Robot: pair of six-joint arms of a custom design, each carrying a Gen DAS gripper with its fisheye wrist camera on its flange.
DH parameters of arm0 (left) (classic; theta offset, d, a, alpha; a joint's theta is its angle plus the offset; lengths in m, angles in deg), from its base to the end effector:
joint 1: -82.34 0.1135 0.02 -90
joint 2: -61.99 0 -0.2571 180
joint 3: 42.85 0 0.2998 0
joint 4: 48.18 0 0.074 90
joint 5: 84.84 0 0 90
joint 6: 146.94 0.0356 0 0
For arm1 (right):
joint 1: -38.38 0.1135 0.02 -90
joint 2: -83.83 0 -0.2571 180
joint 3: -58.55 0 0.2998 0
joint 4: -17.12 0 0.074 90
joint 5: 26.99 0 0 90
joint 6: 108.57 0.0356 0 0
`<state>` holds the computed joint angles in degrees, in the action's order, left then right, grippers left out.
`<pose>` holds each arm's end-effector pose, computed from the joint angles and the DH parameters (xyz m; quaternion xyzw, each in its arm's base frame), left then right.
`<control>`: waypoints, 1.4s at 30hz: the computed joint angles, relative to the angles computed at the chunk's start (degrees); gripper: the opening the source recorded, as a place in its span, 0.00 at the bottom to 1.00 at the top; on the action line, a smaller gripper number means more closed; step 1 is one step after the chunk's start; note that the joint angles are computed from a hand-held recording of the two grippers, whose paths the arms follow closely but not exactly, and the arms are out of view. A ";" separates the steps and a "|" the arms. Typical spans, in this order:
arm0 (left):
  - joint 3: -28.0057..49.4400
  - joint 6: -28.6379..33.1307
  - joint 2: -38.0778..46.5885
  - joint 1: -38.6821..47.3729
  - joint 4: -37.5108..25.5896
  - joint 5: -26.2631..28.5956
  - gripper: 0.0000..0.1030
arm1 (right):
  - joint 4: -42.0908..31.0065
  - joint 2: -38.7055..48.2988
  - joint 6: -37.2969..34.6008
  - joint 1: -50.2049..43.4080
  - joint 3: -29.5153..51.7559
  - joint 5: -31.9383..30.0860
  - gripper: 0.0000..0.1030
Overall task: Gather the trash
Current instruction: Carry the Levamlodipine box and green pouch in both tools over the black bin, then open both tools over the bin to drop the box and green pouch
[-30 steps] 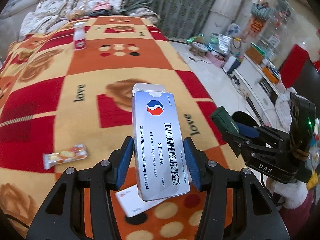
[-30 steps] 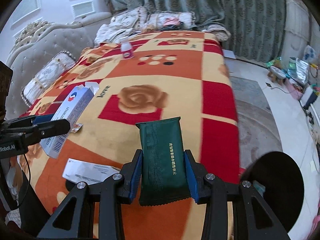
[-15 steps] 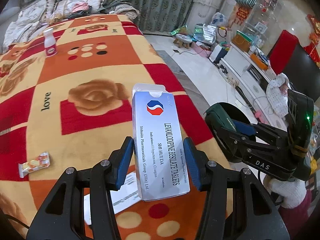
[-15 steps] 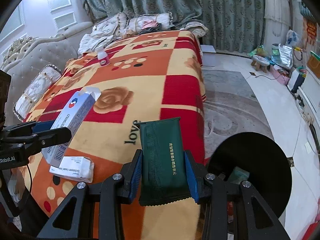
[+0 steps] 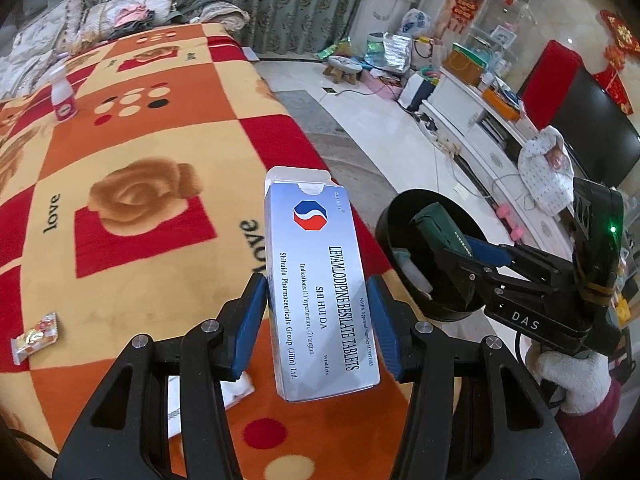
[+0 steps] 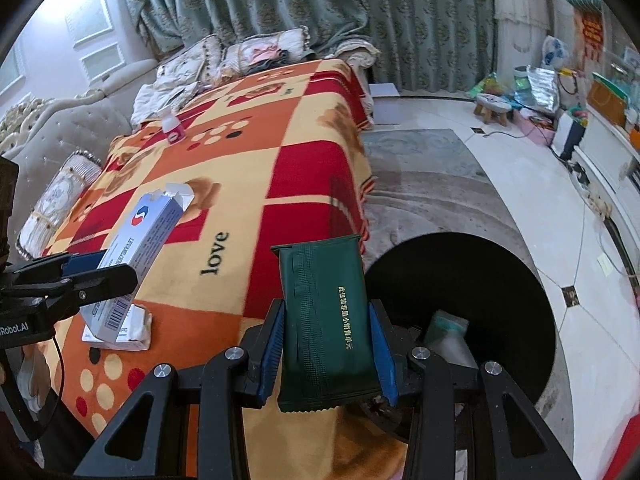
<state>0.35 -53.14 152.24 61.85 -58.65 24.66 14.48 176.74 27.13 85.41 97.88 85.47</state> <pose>0.2611 -0.1102 0.0604 0.2454 0.9151 -0.2009 0.2491 0.1943 0.1886 0.0402 0.0457 0.9391 0.0777 0.3315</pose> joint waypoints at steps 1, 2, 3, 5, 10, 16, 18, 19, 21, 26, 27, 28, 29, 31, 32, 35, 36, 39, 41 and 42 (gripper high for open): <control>0.22 -0.26 0.31 -0.54 0.08 -0.01 0.48 | 0.05 -0.67 0.33 -0.22 -0.86 0.09 0.38; 0.54 -0.62 0.77 -1.23 0.22 0.02 0.48 | 0.01 -1.16 0.55 -0.42 -1.51 0.17 0.38; 0.75 -1.00 1.07 -1.94 0.30 -0.03 0.48 | -0.08 -1.56 0.74 -0.53 -1.96 0.24 0.38; 1.59 -1.56 2.13 -3.10 0.44 0.03 0.48 | 0.03 -2.54 1.38 -1.04 -3.39 0.32 0.38; 3.52 -3.41 4.64 -7.80 1.18 -0.37 0.48 | 1.18 -4.21 2.46 -2.65 -6.72 0.13 0.38; 6.47 -5.44 8.40 -12.99 1.91 -2.06 0.48 | 3.37 -4.83 2.86 -5.48 -10.14 -1.24 0.38; 7.51 -5.79 9.67 -13.91 1.87 -2.28 0.48 | 3.99 -4.60 2.90 -6.16 -10.62 -1.66 0.38; 8.04 -6.06 10.29 -14.51 1.85 -2.47 0.48 | 4.42 -4.49 2.86 -6.53 -10.97 -1.91 0.38; 8.90 -6.40 11.27 -15.32 1.81 -2.76 0.48 | 5.47 -3.96 2.74 -7.36 -11.56 -2.48 0.38; 11.39 -7.00 14.40 -16.32 1.69 -2.82 0.48 | 7.73 -2.46 2.48 -9.18 -12.56 -3.82 0.38; 11.94 -7.15 15.16 -16.54 1.70 -2.87 0.48 | 8.20 -2.14 2.35 -9.59 -12.73 -4.07 0.38; 12.34 -7.25 15.68 -16.59 1.63 -2.83 0.48 | 8.73 -1.69 2.18 -10.07 -12.78 -4.34 0.38; 12.69 -7.23 16.14 -16.52 1.49 -2.65 0.48 | 9.30 -1.39 2.16 -10.51 -12.99 -4.60 0.38; 14.06 -7.33 17.56 -16.42 0.91 -2.25 0.48 | 10.51 -0.44 2.22 -11.06 -13.14 -4.97 0.38; 14.42 -7.44 17.99 -16.40 0.79 -2.00 0.48 | 11.08 0.11 2.11 -11.43 -13.18 -5.22 0.38; 15.76 -8.13 19.47 -16.73 0.63 -1.07 0.48 | 12.47 1.61 2.04 -12.63 -13.17 -6.01 0.38; 16.27 -8.51 20.01 -17.09 0.62 -0.94 0.48 | 12.97 1.91 1.97 -12.98 -13.28 -6.20 0.38; 17.90 -9.31 21.58 -17.74 0.45 -0.32 0.48 | 14.39 2.91 1.89 -14.27 -13.50 -6.80 0.38; 18.92 -9.88 22.62 -17.98 0.53 0.56 0.48 | 15.44 3.65 1.63 -15.51 -13.64 -7.58 0.38; 19.12 -10.39 22.93 -18.18 0.85 1.30 0.48 | 15.79 4.00 1.61 -15.95 -13.56 -7.89 0.38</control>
<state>19.47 -63.53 175.17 43.67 -57.80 25.97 30.27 180.74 28.74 69.45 84.32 77.59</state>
